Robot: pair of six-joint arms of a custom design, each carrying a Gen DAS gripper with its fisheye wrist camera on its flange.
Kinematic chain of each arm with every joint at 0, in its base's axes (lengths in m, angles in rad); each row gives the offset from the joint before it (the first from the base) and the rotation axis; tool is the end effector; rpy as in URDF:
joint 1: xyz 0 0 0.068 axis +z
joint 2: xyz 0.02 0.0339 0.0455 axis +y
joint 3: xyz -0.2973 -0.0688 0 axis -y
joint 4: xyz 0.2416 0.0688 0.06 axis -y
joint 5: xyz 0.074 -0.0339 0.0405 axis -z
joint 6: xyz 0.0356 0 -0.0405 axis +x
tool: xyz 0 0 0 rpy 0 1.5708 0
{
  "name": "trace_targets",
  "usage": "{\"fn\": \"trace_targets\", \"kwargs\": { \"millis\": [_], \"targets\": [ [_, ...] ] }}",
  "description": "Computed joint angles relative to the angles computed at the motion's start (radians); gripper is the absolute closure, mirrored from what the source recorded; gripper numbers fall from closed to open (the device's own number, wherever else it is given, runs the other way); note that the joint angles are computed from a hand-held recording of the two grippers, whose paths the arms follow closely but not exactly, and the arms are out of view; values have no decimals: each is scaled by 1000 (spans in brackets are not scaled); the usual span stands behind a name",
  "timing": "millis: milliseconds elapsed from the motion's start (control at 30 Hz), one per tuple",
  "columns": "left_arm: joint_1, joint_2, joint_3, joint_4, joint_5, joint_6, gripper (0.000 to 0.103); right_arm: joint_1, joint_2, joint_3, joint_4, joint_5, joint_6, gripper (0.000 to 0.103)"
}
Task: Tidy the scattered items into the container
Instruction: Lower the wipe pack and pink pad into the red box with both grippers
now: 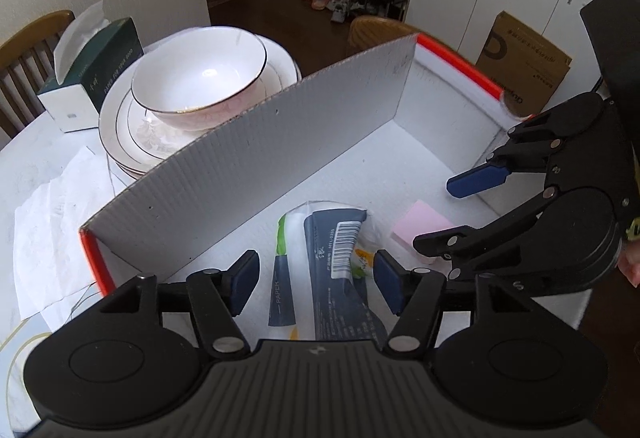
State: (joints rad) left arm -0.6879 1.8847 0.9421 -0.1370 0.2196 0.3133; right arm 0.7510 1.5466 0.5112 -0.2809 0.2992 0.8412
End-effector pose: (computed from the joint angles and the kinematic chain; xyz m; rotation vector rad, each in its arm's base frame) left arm 0.2683 -0.2305 0.1402 1.3461 2.3069 -0.4138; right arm 0.1642 0.1389 0.1290 0.1771 2.7463 -0.0385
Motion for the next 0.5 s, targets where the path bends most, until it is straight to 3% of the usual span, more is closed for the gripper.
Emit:
{"fn": "trace_targets", "kwargs": {
  "millis": [300, 500],
  "targets": [
    [31, -123, -87, 20, 50, -10, 40, 80, -157, -7, -77, 54, 67, 49],
    [59, -224, -151, 29, 85, -11, 40, 220, -232, 32, -174, 148, 188, 44]
  ]
}}
